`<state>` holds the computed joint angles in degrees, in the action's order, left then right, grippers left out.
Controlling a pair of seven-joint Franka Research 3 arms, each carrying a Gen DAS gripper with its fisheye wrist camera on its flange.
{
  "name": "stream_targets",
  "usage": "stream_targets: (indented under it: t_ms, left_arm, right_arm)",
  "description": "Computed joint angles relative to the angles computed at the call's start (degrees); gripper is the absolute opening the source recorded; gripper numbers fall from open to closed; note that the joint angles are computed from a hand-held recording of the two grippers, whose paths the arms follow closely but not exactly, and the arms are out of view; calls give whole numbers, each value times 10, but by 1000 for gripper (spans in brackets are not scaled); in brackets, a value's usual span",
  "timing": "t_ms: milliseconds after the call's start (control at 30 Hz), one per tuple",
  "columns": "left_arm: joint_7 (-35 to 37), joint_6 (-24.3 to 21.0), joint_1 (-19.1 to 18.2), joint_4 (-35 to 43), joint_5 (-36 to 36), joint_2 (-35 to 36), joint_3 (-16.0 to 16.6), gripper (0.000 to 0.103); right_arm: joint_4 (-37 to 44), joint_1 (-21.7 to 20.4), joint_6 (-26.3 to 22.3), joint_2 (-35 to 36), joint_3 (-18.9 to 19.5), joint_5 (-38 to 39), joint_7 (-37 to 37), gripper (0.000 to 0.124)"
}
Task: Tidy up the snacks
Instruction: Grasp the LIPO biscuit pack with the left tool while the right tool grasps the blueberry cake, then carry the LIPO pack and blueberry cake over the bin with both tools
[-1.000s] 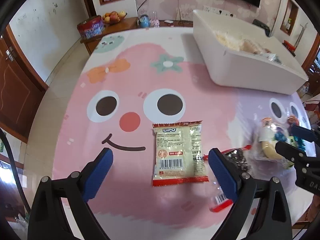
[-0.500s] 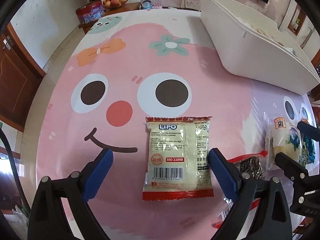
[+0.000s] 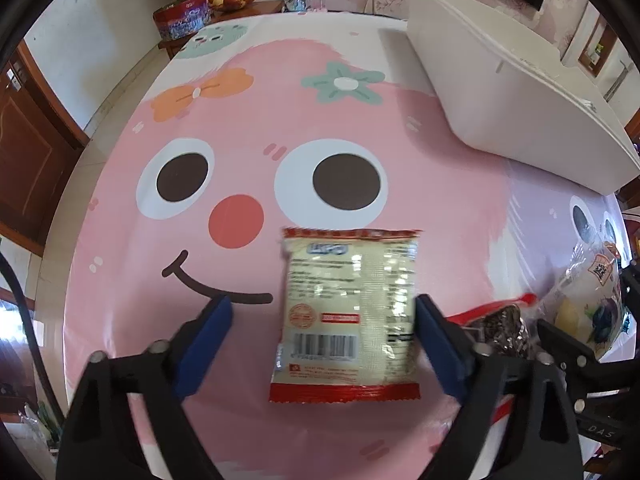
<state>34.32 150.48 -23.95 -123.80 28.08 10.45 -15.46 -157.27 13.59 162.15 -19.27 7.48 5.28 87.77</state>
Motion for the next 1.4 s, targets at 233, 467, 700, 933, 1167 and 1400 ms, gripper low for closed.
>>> stream_targets:
  t_ms: [233, 467, 700, 933, 1167, 1400]
  left_arm:
    - [-6, 21, -2, -13, 9, -14, -2, 45]
    - [1, 36, -2, -30, -13, -39, -10, 44]
    - [26, 42, -6, -15, -14, -78, -21, 44]
    - [70, 19, -11, 81, 19, -77, -26, 45]
    - [119, -28, -29, 236, 36, -21, -23, 45]
    - [144, -101, -72, 439, 69, 96, 4, 45]
  right_arm:
    - [-10, 26, -2, -21, -26, 55, -17, 41]
    - [-24, 17, -5, -63, -24, 75, -10, 37]
    - [-24, -5, -25, -132, -18, 72, 7, 37]
    - [30, -48, -50, -175, -25, 60, 20, 37]
    - [141, -112, -73, -145, -18, 21, 48, 37]
    - [257, -148, -77, -60, -23, -15, 93, 37]
